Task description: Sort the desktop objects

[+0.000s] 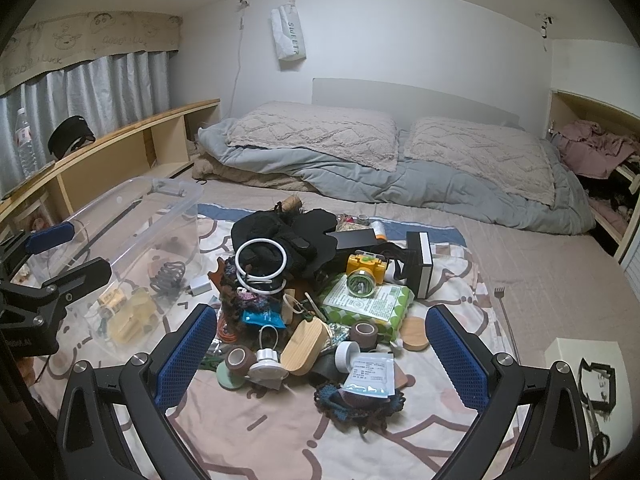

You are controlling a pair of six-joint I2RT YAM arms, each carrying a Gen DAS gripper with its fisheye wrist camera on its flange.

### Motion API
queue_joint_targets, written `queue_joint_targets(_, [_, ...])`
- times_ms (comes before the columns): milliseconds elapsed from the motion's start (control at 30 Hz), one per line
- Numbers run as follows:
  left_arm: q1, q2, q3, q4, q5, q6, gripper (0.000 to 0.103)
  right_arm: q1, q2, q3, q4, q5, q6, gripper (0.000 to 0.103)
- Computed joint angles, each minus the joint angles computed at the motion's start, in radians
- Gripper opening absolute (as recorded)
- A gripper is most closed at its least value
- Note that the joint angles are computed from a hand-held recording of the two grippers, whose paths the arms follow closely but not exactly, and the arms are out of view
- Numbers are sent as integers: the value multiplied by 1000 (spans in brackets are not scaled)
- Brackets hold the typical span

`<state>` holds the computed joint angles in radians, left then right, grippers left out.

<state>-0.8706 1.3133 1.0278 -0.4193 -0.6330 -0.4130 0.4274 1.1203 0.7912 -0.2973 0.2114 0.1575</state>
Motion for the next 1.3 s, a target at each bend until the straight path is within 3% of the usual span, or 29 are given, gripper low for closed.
queue_joint_targets(700, [15,-35,-20,4,40,20,103,-5,-36,-8,-12,-22,-1,103])
queue_joint_targets(900, [13,-65,-31,50,5,56,103,-76,-66,-20,-1,-71,-6,103])
queue_joint_targets(1000, [11,-46,-13,68,-15,91,103,-135,-72,-34,26,-152,-2,103])
queue_joint_targets(1133, [36,1,5,104,26,133,103,-202,-76,-55,68,-237,-11,103])
queue_joint_targets(1300, [60,81,8,162,84,158,103,-222,-49,-86,124,-245,-67,103])
